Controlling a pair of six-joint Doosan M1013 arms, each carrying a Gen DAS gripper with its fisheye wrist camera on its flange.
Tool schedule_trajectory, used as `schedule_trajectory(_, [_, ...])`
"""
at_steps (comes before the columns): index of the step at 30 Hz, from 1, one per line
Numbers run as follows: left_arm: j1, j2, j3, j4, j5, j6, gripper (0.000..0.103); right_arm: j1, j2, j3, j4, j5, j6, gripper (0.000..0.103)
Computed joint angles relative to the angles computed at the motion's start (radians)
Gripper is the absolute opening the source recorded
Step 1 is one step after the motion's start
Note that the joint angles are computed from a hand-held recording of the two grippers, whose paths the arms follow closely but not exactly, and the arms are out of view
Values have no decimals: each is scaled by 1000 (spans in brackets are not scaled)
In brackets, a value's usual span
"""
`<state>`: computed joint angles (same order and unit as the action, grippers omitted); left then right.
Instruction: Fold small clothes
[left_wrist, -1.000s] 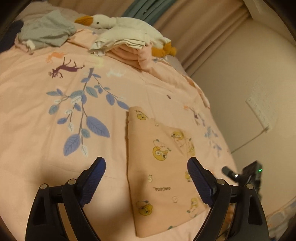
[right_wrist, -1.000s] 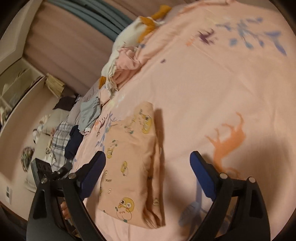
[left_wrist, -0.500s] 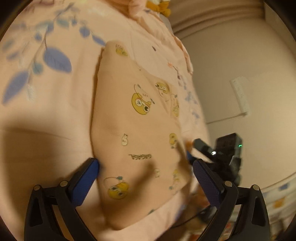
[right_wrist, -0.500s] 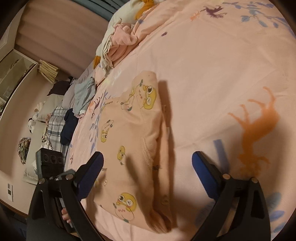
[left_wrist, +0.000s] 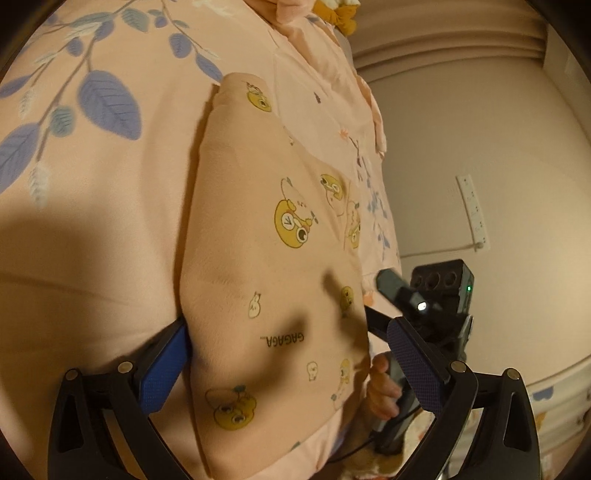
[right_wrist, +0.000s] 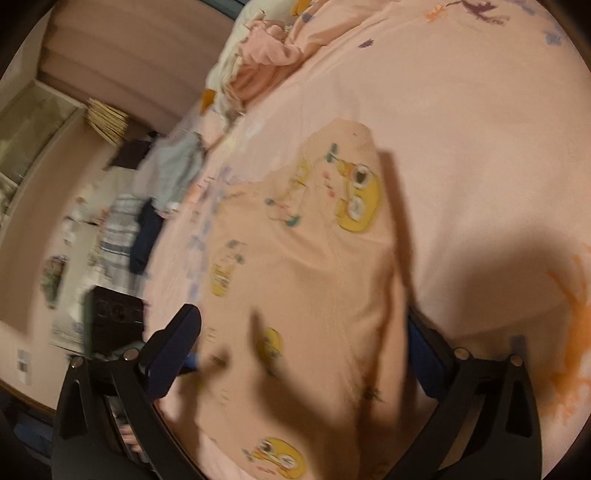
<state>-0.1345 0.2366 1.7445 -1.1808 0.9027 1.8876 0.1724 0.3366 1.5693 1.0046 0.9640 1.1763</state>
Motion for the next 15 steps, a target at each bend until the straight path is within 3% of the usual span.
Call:
schedule_trajectory(2, [6, 4, 2, -25, 13, 29, 101, -6, 7, 3, 43, 15, -6, 95])
schedule_trajectory(4, [12, -1, 14, -53, 8, 37, 97, -7, 8, 3, 46, 22, -1, 80])
schedule_trajectory(6, [11, -3, 16, -59, 17, 58, 90, -8, 12, -1, 24, 36, 31, 58])
schedule_trajectory(10, [8, 1, 15, -67, 35, 129, 90, -27, 10, 20, 83, 56, 44, 53])
schedule_trajectory(13, [31, 18, 18, -134, 96, 176, 88, -26, 10, 12, 44, 73, 72, 51])
schedule_trajectory(15, [47, 30, 5, -105, 156, 148, 81, -24, 10, 1, 5, 96, 82, 51])
